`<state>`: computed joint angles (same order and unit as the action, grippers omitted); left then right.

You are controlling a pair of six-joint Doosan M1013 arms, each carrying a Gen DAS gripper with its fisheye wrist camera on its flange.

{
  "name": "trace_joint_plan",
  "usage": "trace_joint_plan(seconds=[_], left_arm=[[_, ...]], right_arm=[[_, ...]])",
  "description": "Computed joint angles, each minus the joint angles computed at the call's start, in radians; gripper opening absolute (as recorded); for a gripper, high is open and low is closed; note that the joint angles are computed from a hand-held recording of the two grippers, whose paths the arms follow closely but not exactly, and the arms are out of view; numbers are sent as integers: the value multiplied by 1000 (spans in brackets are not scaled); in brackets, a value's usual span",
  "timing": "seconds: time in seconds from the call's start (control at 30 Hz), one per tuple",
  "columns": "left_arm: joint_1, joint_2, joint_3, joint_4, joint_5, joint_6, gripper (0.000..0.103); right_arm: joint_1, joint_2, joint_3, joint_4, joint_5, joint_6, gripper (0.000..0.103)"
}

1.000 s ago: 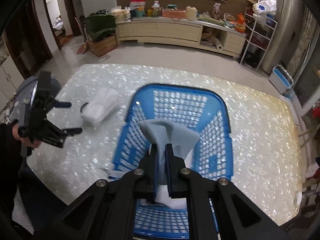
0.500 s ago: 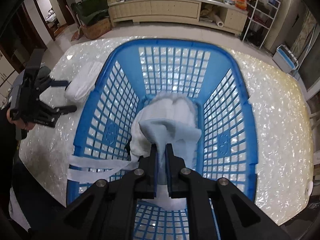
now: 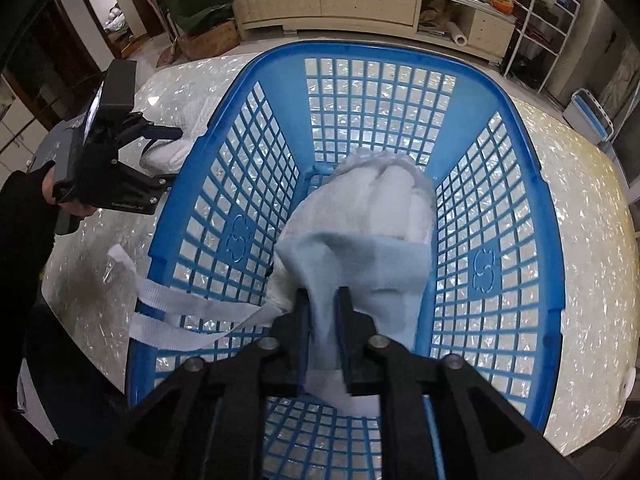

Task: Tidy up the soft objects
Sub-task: 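Drop the blue cloth in the basket while the left gripper grasps the waffle towel, then carry the white waffle towel into the basket and open the left gripper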

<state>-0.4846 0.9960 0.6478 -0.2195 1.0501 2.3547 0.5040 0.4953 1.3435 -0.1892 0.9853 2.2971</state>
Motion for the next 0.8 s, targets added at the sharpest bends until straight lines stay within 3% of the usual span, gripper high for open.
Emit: trace_joint_plan(seconds=[0.03, 0.1, 0.23, 0.3, 0.43, 0.57, 0.67, 0.8], left_arm=[[0, -2, 6, -3, -13, 9, 69], [2, -1, 7, -13, -28, 11, 58], [5, -8, 24, -20, -60, 25, 51], [8, -12, 35, -40, -77, 39, 46], [22, -27, 63, -120, -92, 72, 27], [27, -38, 80, -149, -89, 77, 20], [33, -42, 81, -171, -74, 66, 18], [44, -59, 99, -216, -49, 44, 17]], right_arm=[[-2, -8, 12, 3, -12, 0, 26], [4, -19, 27, -1, -25, 12, 45], [13, -25, 31, -20, -2, 28, 49], [17, -33, 39, -33, -5, 49, 60], [16, -54, 59, -57, -41, 80, 67], [13, -65, 72, -76, -56, 97, 76], [10, -70, 71, -78, -61, 108, 77], [10, -86, 98, -90, -94, 133, 87]])
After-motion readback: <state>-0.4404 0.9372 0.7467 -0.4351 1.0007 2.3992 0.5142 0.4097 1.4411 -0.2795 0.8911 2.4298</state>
